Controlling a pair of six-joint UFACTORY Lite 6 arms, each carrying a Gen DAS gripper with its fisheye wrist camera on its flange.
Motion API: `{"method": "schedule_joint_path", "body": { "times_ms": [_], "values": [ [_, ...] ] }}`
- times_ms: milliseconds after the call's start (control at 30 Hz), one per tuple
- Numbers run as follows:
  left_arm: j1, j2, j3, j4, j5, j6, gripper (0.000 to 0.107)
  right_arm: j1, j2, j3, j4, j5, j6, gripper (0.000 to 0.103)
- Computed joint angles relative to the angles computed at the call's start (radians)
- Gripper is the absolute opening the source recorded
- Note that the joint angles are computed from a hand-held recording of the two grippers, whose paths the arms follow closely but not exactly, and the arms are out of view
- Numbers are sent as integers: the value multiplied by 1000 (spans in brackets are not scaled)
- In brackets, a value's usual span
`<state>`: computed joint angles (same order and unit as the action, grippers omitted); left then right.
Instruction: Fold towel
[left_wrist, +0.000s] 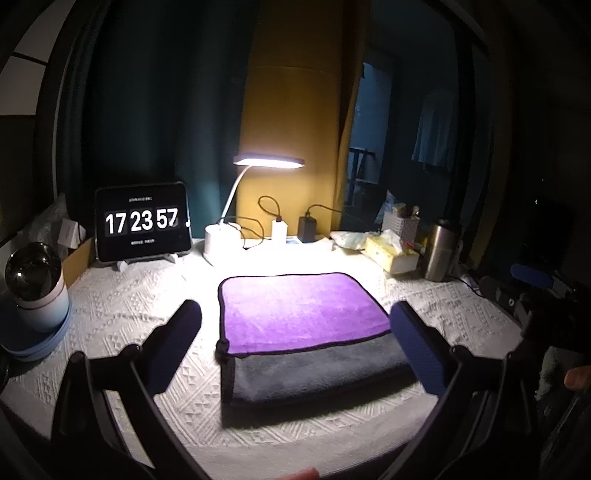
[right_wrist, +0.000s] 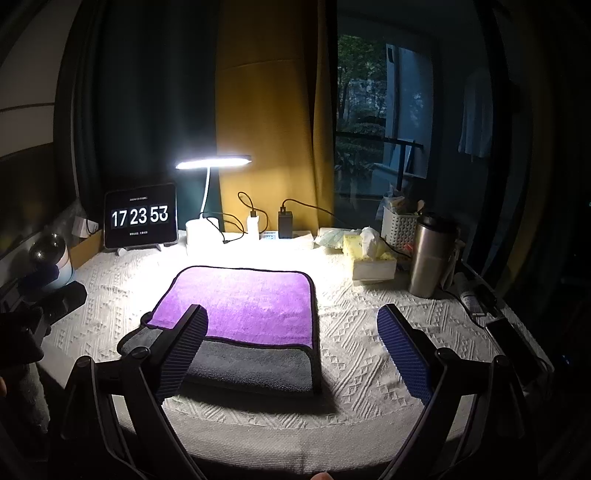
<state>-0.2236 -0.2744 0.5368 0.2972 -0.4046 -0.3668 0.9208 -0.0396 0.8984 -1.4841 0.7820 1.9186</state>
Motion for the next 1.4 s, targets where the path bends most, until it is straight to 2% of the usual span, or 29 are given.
{"method": "schedule_joint_path", "body": {
  "times_ms": [100, 200, 600, 1400],
  "values": [
    [-6, 0, -3, -9, 0, 7, 102, 4, 10, 9, 7, 21, -13, 95],
    [-8, -5, -5, -25, -2, 20, 102, -10, 10, 8, 9, -11, -16, 95],
    [-3, -23, -16, -25, -13, 19, 102, -15, 23, 19, 16, -19, -28, 95],
    [-25, -25, -20, -75, -7, 54, 102, -2, 30, 26, 17, 9, -25, 95]
  ]
}}
